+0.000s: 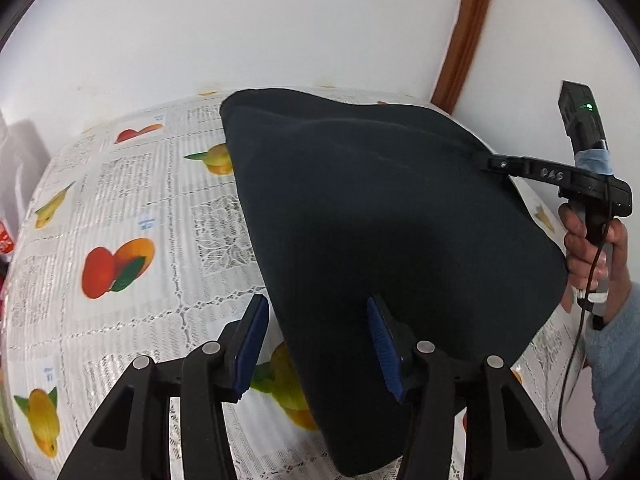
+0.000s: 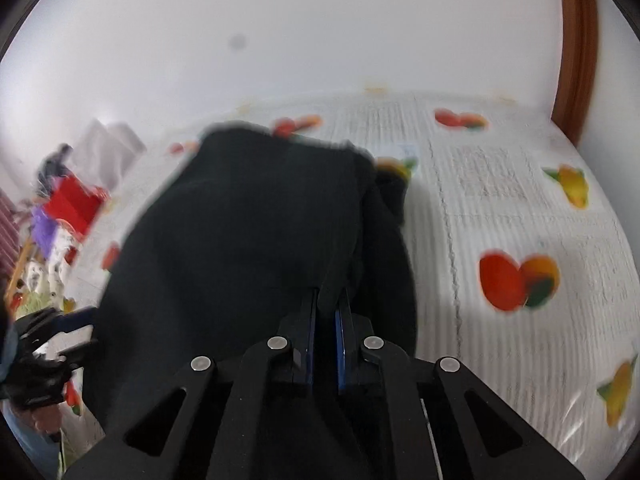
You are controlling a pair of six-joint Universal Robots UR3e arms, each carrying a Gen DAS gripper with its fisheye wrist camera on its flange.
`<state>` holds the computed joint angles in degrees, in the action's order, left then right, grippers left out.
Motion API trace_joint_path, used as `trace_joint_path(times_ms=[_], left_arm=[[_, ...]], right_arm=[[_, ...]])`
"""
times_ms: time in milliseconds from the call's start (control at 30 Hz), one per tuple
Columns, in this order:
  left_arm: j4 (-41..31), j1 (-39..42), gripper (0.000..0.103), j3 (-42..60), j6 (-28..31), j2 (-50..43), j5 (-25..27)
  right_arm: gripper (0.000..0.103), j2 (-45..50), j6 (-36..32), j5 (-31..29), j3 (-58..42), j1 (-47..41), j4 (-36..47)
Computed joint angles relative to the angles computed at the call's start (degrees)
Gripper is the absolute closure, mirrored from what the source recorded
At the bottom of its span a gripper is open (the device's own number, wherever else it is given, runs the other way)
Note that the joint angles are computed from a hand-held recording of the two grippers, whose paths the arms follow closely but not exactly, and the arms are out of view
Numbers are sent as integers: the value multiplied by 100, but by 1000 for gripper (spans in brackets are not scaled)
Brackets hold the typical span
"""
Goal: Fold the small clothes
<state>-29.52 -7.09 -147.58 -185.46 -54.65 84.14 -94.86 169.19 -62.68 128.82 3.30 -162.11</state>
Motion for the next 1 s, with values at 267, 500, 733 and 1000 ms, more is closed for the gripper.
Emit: trace_joint_path(times_ms=[267,500,733,1000], left_arm=[[-55,29,53,204,-6,0,188],[315,236,48,451,-152,-637,182],[625,183,48,452,-243,-1022,223],[472,304,48,400,-166,-835,94]], right_arm=[[82,9,243,-985,-437,491,312],[70,1559,659,-1488,-2505,1004,963],[94,2174,818,-846,-2838,793,526],[98,2115,1058,-1339,-2877,842,649]])
